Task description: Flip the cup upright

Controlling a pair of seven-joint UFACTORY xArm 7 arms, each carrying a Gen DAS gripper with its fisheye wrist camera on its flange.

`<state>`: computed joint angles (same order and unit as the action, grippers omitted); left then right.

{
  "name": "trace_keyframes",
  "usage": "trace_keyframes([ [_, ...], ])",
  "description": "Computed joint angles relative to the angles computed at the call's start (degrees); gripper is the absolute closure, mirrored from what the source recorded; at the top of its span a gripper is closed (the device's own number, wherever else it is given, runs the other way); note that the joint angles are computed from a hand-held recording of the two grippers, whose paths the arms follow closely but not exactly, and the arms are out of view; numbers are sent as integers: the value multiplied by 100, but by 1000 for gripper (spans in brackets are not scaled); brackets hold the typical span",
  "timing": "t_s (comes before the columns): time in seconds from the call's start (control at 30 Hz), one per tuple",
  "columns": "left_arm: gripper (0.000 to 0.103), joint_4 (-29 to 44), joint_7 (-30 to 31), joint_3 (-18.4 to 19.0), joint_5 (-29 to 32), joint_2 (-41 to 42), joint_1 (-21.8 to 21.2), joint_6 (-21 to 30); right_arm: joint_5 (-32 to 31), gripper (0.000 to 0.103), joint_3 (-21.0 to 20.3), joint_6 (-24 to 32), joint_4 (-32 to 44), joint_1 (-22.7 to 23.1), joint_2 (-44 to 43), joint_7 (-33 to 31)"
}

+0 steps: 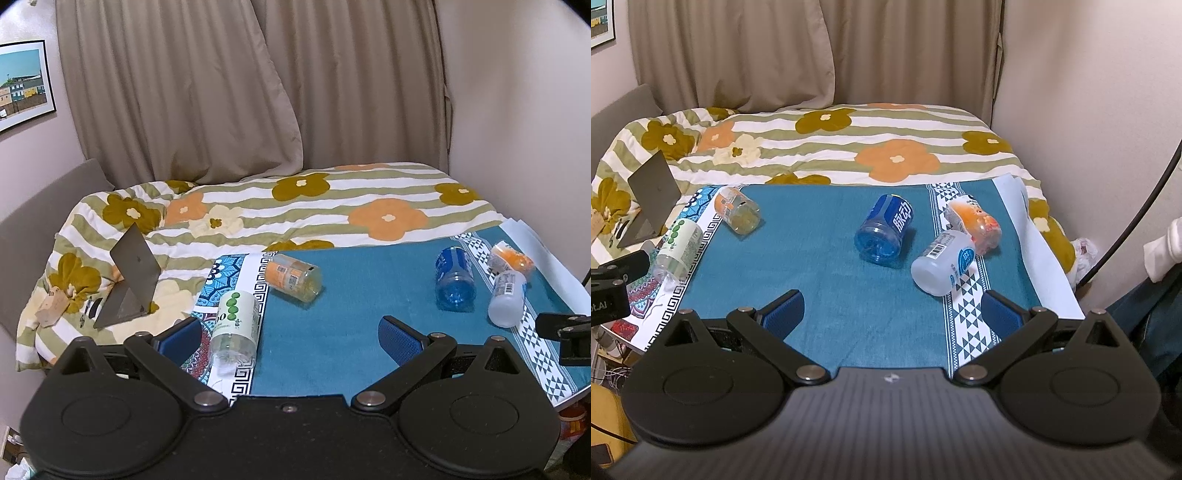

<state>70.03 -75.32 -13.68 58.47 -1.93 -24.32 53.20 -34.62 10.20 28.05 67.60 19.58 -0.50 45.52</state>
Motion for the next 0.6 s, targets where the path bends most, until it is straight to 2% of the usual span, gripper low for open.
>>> trace_keyframes([
  [0.6,0,-46,4,-3,57,-33,52,-123,-17,0,-47,-1,67,43,91,15],
])
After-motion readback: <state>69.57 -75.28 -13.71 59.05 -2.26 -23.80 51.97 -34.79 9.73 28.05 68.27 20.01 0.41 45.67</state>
